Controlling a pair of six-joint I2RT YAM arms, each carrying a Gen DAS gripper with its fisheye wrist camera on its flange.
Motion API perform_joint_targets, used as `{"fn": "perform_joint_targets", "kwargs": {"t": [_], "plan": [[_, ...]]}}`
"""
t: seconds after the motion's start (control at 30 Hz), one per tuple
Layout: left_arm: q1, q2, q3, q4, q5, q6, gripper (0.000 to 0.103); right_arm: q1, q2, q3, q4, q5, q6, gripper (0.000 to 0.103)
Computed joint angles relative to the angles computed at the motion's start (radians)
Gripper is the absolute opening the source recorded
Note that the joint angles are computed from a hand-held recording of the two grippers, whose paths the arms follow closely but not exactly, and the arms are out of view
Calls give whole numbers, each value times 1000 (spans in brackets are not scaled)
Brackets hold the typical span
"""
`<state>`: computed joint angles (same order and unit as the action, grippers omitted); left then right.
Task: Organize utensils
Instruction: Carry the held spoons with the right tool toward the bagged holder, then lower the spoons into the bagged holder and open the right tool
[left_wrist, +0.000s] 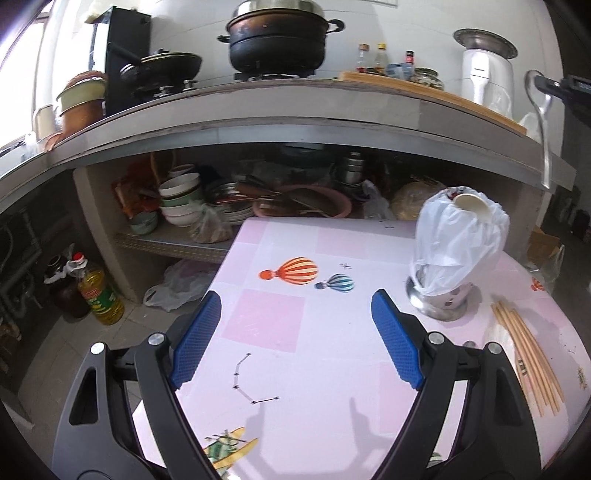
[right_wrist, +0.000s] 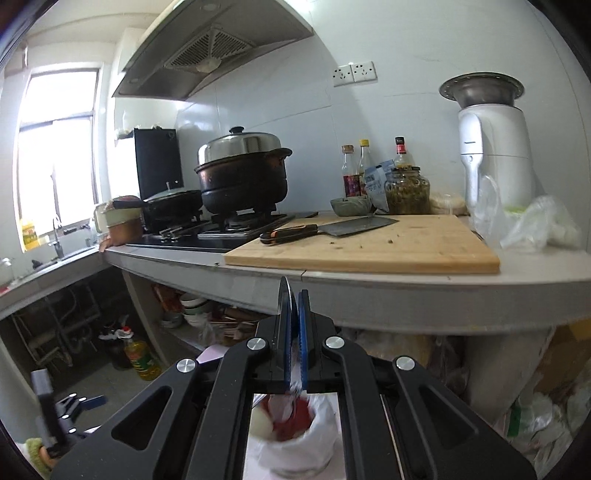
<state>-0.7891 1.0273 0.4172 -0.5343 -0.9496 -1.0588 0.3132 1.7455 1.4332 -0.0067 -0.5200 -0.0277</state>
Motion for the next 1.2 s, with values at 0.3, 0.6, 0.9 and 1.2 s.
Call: {"fn": "perform_joint_targets", "kwargs": {"t": [0.3,0.6,0.9,1.2], "plan": [[29,-84,-37,-93,-9,-46,80,86,185,169,-24,209,-132,4],[39,-108,-43,-108,-10,-49,80,153,329,228,3,295,-264,4],[13,-111,-32,-193,-33,-126,80,175,427,249,-25,239,-335,4],[10,-121,-37,-199,-34,-128,80,161,451,270,-103,167,-362,4]]}}
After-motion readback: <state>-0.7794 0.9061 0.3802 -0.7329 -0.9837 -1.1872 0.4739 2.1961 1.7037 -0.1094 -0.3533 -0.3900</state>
